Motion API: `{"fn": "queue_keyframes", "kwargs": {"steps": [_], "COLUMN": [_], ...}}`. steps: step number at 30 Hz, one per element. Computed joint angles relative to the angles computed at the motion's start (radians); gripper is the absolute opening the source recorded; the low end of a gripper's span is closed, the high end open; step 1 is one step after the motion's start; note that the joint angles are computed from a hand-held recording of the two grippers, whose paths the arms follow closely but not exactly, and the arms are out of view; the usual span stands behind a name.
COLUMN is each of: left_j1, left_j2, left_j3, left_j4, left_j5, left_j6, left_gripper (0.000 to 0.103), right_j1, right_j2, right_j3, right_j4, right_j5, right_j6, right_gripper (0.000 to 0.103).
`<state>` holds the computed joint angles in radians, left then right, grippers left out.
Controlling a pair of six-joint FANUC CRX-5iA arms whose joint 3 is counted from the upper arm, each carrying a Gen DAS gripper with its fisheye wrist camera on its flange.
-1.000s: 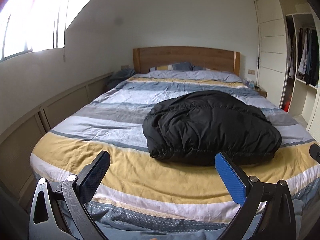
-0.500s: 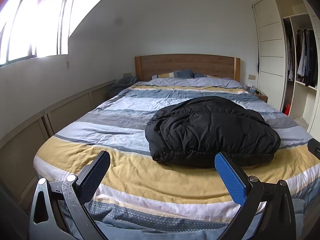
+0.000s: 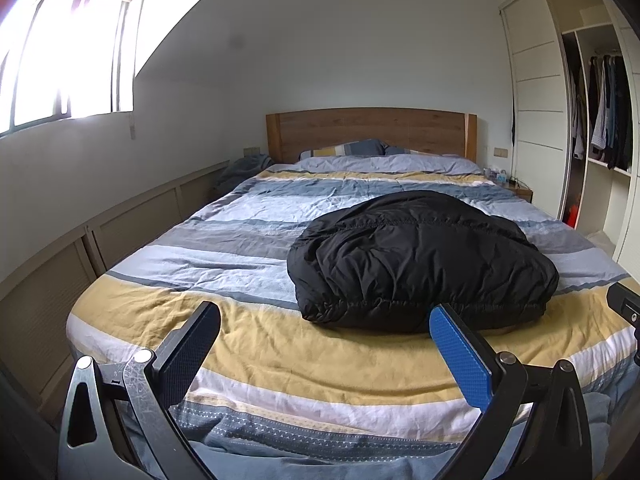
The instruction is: Fold large clothes
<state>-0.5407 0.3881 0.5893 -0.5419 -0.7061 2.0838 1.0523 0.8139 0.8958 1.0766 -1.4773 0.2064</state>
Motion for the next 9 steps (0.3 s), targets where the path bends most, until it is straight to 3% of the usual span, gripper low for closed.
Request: {"fn": "queue_keyframes", "kwargs": {"steps": [9], "left_j1": [0.0], "left_j2": [0.008], "left_j3": [0.008], "left_j4": [0.029], "left_j5": [-0.011], "left_j6": [-0.046], "left_gripper": [0.103], "right_j1": [-0.003], "right_j2": [-0.013], "right_j3": [-0.028], "right_j4": [-0.015], "right_j5": [0.008], "right_j6": [-0.029], "right_gripper": [0.08]}}
